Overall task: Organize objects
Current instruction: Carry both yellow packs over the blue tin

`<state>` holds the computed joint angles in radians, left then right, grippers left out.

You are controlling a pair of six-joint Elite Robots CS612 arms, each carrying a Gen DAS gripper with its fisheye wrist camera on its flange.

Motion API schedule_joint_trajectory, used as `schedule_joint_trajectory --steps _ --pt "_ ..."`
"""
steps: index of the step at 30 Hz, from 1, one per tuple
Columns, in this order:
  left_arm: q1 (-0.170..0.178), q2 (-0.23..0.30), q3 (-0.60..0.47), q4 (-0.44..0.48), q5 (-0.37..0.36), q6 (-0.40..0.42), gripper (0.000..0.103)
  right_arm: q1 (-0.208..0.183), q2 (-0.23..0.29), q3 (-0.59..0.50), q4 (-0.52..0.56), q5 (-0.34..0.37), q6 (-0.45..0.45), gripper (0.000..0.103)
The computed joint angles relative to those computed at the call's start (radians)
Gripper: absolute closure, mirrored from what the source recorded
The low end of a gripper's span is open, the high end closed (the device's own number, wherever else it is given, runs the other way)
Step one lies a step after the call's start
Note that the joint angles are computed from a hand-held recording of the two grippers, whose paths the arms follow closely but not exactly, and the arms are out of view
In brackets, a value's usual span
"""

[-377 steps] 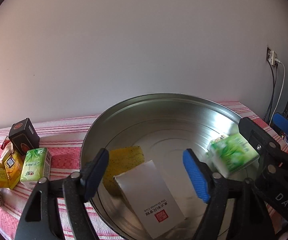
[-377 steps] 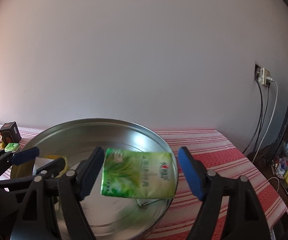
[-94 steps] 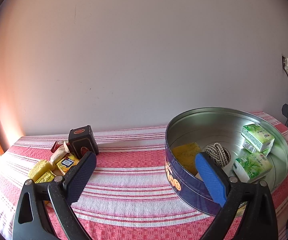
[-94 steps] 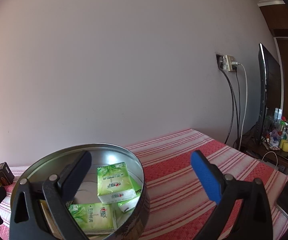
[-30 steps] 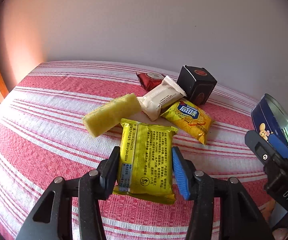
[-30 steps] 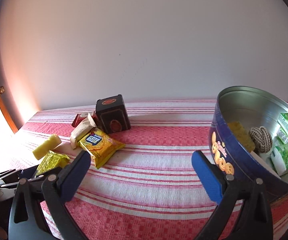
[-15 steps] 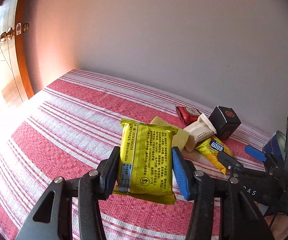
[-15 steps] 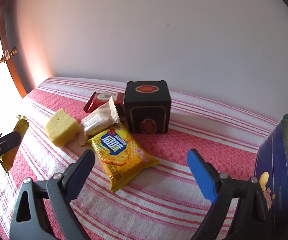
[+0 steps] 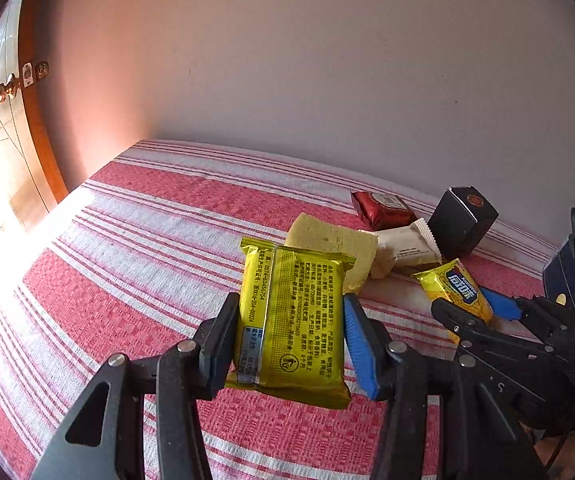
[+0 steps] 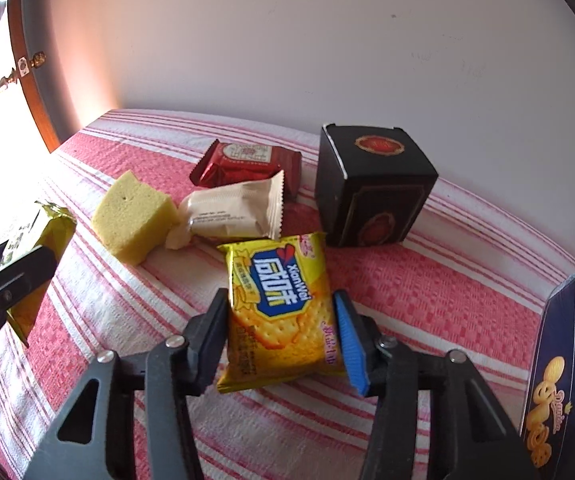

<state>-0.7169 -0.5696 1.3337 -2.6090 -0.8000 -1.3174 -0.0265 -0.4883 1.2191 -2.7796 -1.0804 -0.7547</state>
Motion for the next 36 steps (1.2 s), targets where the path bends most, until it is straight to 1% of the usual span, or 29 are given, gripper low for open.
schedule_joint_trajectory --steps 2,4,6,9,11,14,17,19,22,28,32,36 --pt "-0.002 0.008 -0.015 0.025 0.017 0.009 0.051 -0.017 -0.012 0.025 -0.004 0.044 0.029 0.053" --pt "-0.006 0.017 -0.034 0.059 0.047 0.011 0.051 -0.036 -0.024 0.054 -0.033 0.092 0.074 0.053" --pt "-0.013 0.024 -0.050 0.095 0.079 0.002 0.051 -0.054 -0.032 0.083 -0.080 0.140 0.117 0.053" --pt "-0.020 0.029 -0.059 0.105 0.106 0.015 0.051 -0.079 -0.039 0.121 -0.181 0.196 0.204 0.053" --pt "-0.024 0.033 -0.066 0.114 0.123 0.019 0.051 -0.091 -0.042 0.144 -0.265 0.211 0.265 0.053" --pt "-0.032 0.043 -0.085 0.146 0.157 0.021 0.051 -0.102 -0.043 0.172 -0.403 0.203 0.348 0.053" --pt "-0.040 0.053 -0.103 0.165 0.195 0.036 0.051 -0.112 -0.043 0.188 -0.506 0.190 0.404 0.053" --pt "-0.043 0.058 -0.107 0.151 0.208 0.056 0.051 -0.117 -0.045 0.195 -0.552 0.183 0.421 0.053" --pt "-0.047 0.062 -0.111 0.144 0.227 0.060 0.051 -0.117 -0.044 0.207 -0.629 0.166 0.433 0.053" --pt "-0.052 0.067 -0.119 0.135 0.239 0.073 0.051 -0.118 -0.050 0.234 -0.729 0.155 0.420 0.053" --pt "-0.054 0.069 -0.123 0.130 0.240 0.081 0.051 -0.117 -0.052 0.243 -0.761 0.151 0.413 0.053" --pt "-0.055 0.071 -0.126 0.129 0.238 0.083 0.051 -0.121 -0.056 0.243 -0.754 0.152 0.410 0.053"
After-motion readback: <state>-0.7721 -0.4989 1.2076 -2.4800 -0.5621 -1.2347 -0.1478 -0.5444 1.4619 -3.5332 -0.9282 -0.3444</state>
